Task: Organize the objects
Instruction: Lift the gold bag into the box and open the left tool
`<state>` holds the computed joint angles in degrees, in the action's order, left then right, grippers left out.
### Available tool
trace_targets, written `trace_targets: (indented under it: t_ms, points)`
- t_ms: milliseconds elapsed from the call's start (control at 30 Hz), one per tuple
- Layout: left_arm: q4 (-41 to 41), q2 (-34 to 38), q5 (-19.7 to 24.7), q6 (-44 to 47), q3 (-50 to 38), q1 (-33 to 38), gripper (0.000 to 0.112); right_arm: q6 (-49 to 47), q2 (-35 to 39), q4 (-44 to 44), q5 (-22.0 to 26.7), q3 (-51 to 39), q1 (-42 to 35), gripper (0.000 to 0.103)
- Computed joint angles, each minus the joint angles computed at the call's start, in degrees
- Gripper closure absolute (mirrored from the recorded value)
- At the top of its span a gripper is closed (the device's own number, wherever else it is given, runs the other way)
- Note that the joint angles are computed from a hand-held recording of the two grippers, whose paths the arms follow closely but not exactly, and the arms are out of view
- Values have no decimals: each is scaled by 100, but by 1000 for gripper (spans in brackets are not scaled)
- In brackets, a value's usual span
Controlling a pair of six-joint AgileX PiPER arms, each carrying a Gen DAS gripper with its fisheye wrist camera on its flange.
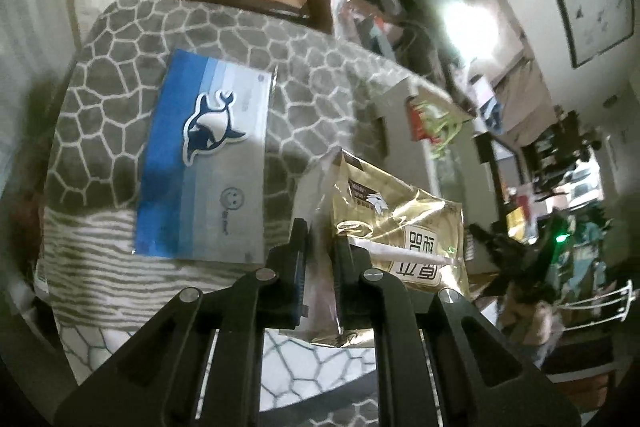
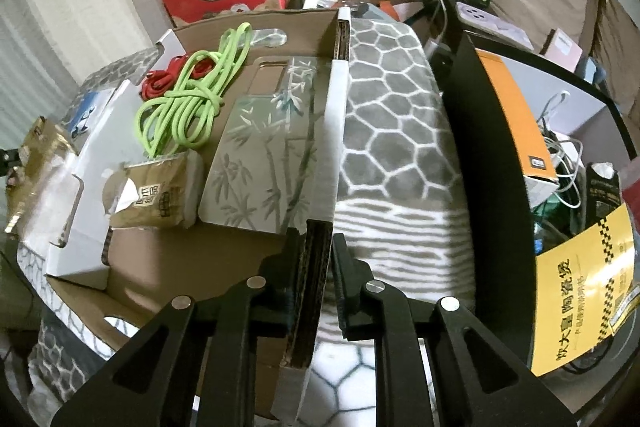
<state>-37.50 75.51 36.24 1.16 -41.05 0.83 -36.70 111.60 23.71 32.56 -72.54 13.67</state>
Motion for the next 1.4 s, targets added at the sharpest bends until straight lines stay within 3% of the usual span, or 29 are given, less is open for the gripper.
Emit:
trace_targets:
  t_ms: [233,333,467,633,700,833,900,1000,1167,1300,1400]
  points:
    - [220,-482,212,-638,-435,28,102,169,42,-84,66,-76,81,88]
    - [704,-375,144,-1323,-784,-376,102,153,54,-22,112,-95,53,87]
    - [1221,137,-198,-2206,-1169,-1221,102,180,69,53,177,-125,26,87]
    - [1422,1070,-913,-3002,-1601,-2207,102,194,93,117,277,-184,-7,87]
    - [1864,1419,-1180,-3654,-1775,-2549,102,150,124,228,387,-240,-63,86]
    - [2846,1805,-1526,-5028,-1875,-2946,102,27,188,567,688,-365,-243,86]
    - [2940,1882,-1621,-5262,-1837,-3009,102,28,195,659,779,-399,-331,86]
    - [3203,1977,-1582,-5568,-1834,-3110,101,-150,201,1089,1051,-475,-563,86]
    - [3582,2145,-1498,-6041,-1841,-3306,97,-196,17,1189,1062,-455,-615,84]
    - [3213,2487,-1258,-5497,-2096,-3455,96,-110,45,1092,1055,-514,-571,83]
    - [3399,2623,-1109,-5601,-2255,-3573,94,-69,50,1072,1001,-487,-557,83]
